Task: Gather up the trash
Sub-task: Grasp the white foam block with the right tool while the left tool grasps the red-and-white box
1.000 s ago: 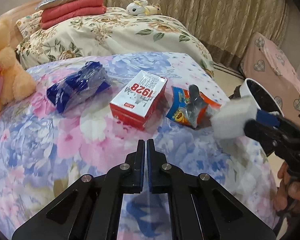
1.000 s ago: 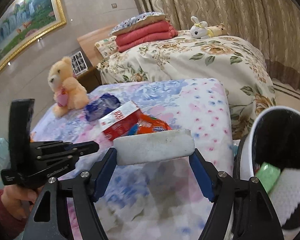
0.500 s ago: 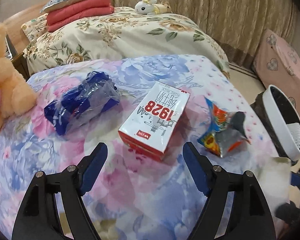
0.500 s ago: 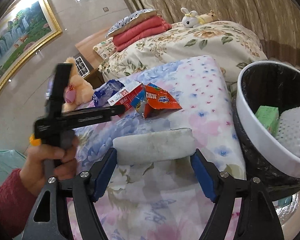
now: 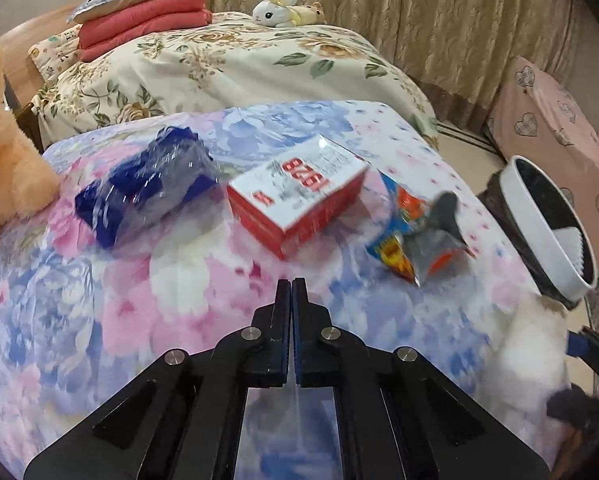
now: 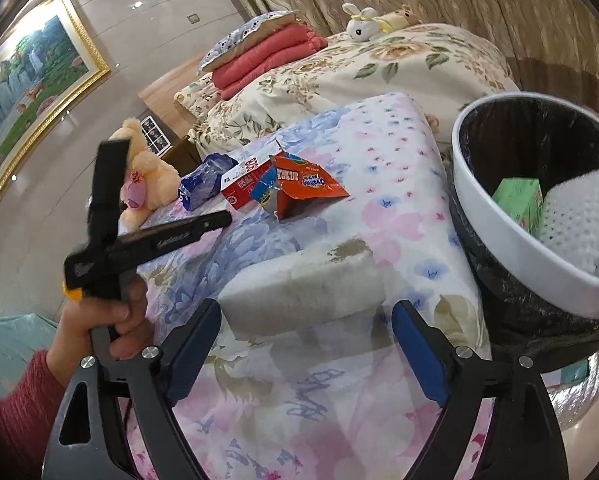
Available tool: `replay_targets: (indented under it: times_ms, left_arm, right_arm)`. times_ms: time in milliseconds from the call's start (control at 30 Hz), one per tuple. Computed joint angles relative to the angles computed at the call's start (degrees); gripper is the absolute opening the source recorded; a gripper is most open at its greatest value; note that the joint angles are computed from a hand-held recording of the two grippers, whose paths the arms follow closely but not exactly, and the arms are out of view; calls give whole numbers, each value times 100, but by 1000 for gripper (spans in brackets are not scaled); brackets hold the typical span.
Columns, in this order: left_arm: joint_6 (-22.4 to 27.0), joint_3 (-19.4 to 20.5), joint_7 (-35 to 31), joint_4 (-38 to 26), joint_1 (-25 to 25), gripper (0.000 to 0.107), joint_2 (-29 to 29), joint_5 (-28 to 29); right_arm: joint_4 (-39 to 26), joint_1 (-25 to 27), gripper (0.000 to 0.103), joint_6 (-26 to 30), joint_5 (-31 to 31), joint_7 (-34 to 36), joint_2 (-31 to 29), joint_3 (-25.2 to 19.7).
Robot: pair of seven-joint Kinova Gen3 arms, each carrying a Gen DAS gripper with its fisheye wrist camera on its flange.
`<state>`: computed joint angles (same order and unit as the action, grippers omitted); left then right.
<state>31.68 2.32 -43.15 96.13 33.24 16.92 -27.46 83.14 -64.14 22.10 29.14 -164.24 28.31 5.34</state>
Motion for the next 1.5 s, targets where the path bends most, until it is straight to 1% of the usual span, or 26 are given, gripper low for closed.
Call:
replay_targets:
  times_ms: [100, 200, 267, 333, 367, 400, 467, 500, 567, 633, 800, 900, 967, 1000, 1033, 1067, 1133, 1200, 1267, 1367, 1500]
  left_arm:
    - [-138, 65, 19, 240, -22, 1, -188, 80]
    - [-201, 142, -82, 321, -118, 2, -274, 205]
    - [-153, 174, -193, 230, -196, 15, -242, 275]
    - [-110, 61, -23, 137, -90, 57, -192, 0]
    - [-107, -47, 32, 86, 7, 63, -162, -155]
    - [-68, -48, -7, -3, 6, 68, -108, -259]
    - [36, 35, -289, -177, -114, 73, 4, -213]
    - [93, 47, -442, -293, -149, 77, 93, -218]
    - [149, 34, -684, -447, -192, 78, 228, -211]
    - [223, 54, -951, -584, -283, 79, 344, -68]
    - [156, 150, -1729, -809, -586, 81, 517, 472]
    - [146, 147, -2063, -926, -621, 82, 595, 690]
    - [141, 59, -2144, -992, -517, 81, 648, 681]
    - [157, 27, -2176, -1018, -476, 79, 666, 683]
    - [170, -11, -2206, -1037, -419, 63, 684, 664]
    - [213, -13, -2239, -1065, -392, 61, 704, 656]
    - [188, -165, -2108, -1023, -207, 59, 684, 515]
    - [132, -167, -2072, -937, -192, 58, 621, 521]
    - [104, -232, -1889, -787, -94, 58, 514, 465]
    - [62, -338, -1396, -481, 97, 58, 288, 276]
    - [-140, -314, -645, 122, 226, 57, -187, 21]
  right_arm:
    - [191, 127, 89, -363, -254, -164, -59, -66]
    - [321, -89, 89, -531, -368, -439, -74, 224]
    - [296, -324, 89, -480, -319, -626, -41, 483]
    - [209, -421, 89, -334, -269, -728, -6, 553]
    - [174, -462, 89, -272, -230, -801, 7, 580]
    - [164, -506, 88, -249, -174, -902, 15, 622]
    - [189, -572, 87, -257, -58, -1104, 16, 686]
    - [195, -603, 84, -240, 1, -1194, 17, 713]
    - [168, -643, 80, -136, 115, -1354, 27, 734]
    - [155, -635, 73, -69, 219, -1519, 30, 710]
    - [234, -624, 70, -142, 455, -1948, 10, 711]
    - [196, -649, 67, -48, 589, -2119, 33, 707]
    - [161, -628, 64, 13, 670, -2208, 50, 666]
    - [133, -609, 61, 55, 701, -2246, 64, 640]
    - [105, -582, 58, 100, 726, -2265, 74, 600]
    - [81, -553, 57, 137, 752, -2279, 83, 559]
    - [30, -483, 53, 215, 795, -2258, 99, 460]
    - [-25, -444, 51, 288, 846, -2240, 113, 387]
    - [-71, -433, 49, 347, 912, -2263, 132, 355]
    - [-55, -470, 41, 368, 1052, -2401, 118, 368]
    - [38, -508, 34, 285, 1283, -2590, 41, 385]
